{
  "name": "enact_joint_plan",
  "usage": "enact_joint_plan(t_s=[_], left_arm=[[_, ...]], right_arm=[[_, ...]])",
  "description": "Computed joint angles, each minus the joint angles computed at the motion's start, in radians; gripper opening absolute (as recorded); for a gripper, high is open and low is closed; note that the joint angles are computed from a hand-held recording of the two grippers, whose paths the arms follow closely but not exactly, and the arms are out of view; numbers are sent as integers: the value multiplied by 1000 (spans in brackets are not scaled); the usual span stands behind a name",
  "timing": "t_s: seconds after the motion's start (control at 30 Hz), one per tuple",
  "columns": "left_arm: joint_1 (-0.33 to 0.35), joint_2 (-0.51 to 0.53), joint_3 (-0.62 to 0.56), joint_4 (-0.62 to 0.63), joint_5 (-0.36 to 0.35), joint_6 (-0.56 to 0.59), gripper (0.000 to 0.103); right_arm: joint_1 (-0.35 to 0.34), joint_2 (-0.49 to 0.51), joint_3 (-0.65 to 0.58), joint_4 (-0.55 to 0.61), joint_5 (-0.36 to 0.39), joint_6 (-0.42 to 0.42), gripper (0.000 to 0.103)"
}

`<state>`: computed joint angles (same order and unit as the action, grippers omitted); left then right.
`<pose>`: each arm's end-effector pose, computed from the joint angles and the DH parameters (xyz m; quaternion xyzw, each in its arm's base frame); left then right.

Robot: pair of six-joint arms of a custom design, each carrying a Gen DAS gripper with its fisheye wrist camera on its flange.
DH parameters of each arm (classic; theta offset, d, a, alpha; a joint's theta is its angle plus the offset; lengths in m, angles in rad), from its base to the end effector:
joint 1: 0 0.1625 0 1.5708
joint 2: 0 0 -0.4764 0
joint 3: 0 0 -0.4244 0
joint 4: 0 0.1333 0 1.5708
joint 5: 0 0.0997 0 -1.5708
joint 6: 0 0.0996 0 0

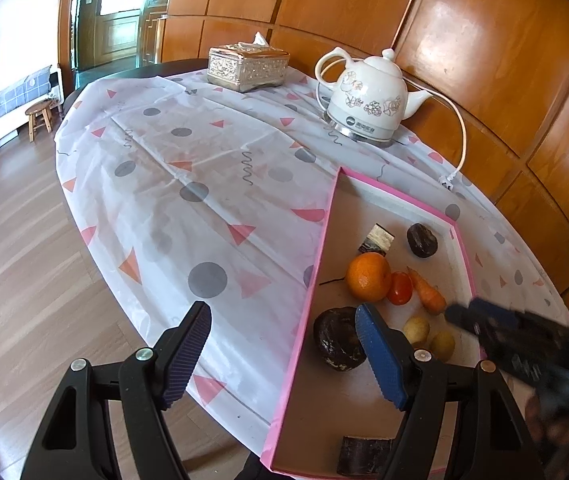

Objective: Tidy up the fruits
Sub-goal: 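Withdraw the right gripper from the tray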

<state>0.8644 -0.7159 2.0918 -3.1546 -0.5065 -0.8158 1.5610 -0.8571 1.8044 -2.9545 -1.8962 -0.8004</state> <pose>-0.1888 -0.5608 0.0321 -0.0994 0.8529 -0.4128 0.3037 0.0947 -0.6909 0.1347 0.3386 -0.9026 0.1340 0.2295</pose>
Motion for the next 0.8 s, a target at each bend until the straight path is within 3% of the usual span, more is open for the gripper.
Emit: enact_joint_plan(t_s=[0.23,0.53,0.7,0.8], left_arm=[[-3,-15,15,-2,22,-29,75],[-23,-31,32,-9,70,-44,78],[-40,-21,30,-55,105,14,79],[-49,-13,30,-80,117,42,82]], right_arm=[[-18,-87,85,135,82,-21,47],[-15,-138,192,188,141,-88,53],[-4,-120,225,85,80,-116,56],[8,-84,243,-124,19,-121,56]])
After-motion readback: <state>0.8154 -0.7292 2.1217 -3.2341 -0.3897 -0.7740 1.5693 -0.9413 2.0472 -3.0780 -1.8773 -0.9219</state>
